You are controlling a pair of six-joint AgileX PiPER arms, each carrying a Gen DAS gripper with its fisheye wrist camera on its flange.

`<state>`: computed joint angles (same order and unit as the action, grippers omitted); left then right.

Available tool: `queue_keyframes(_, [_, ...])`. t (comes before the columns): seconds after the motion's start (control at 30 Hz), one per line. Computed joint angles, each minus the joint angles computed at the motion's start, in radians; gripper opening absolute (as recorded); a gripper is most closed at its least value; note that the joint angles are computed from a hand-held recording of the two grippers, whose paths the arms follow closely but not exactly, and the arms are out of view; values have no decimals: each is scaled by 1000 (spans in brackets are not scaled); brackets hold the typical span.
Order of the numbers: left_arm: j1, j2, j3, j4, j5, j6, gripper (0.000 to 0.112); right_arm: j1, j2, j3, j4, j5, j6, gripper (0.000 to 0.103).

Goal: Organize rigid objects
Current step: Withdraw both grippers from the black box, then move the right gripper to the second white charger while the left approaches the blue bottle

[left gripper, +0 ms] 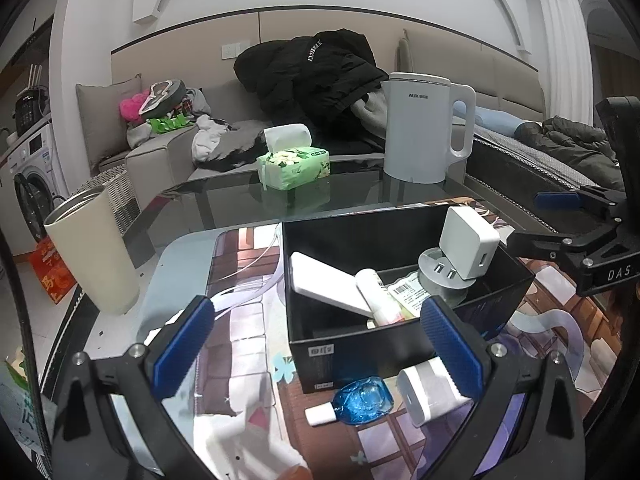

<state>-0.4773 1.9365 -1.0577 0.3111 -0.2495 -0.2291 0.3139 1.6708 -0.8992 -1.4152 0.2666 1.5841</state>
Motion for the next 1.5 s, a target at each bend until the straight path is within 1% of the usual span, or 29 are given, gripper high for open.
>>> queue_keyframes(0.13, [11,-16,25,0,1,-1,103,11,-20,19,-54,-27,92,102])
queue_keyframes(0.23, [20,-30,55,-10,-10,7,103,37,-32,41,-143,-23,212,102])
queue_keyframes(0.37, [25,-43,94,-9,-26,8,103,79,-43,70,-210,2,321,102])
queue_keyframes(0.47, [23,-44,114,-37,-31,41,103,99,-52,87,-237,9,383,102])
queue_keyframes(0.53, [23,-46,131,-52,-39,54,103,110,-54,94,-213,2,389,102])
queue_keyframes(0.6, [24,-52,148,-59,-50,61,103,137,-51,103,-216,21,419,102])
queue_keyframes(0.67, [22,-57,176,-106,-81,112,103,172,-42,104,-208,52,429,102])
queue_keyframes(0.73, [22,-61,196,-117,-100,123,103,201,-33,107,-224,61,464,102])
queue_keyframes(0.8, [24,-65,221,-119,-135,121,103,228,-10,99,-226,70,484,102])
queue_keyframes(0.9, [28,-69,260,-126,-188,126,103,269,26,82,-216,98,485,102])
queue_keyframes(0.97, [27,-72,283,-157,-214,155,103,278,46,74,-229,94,507,102])
queue_keyframes(1.03, [30,-72,299,-177,-230,176,103,281,66,61,-205,83,487,102])
queue_keyframes(1.1, [38,-69,307,-192,-235,184,103,277,80,51,-174,68,450,102])
queue_keyframes(1.23, [74,-63,320,-143,-251,124,103,263,107,29,-111,41,400,102])
queue_keyframes(1.5, [101,-53,333,-119,-275,95,103,268,162,-20,52,34,252,102])
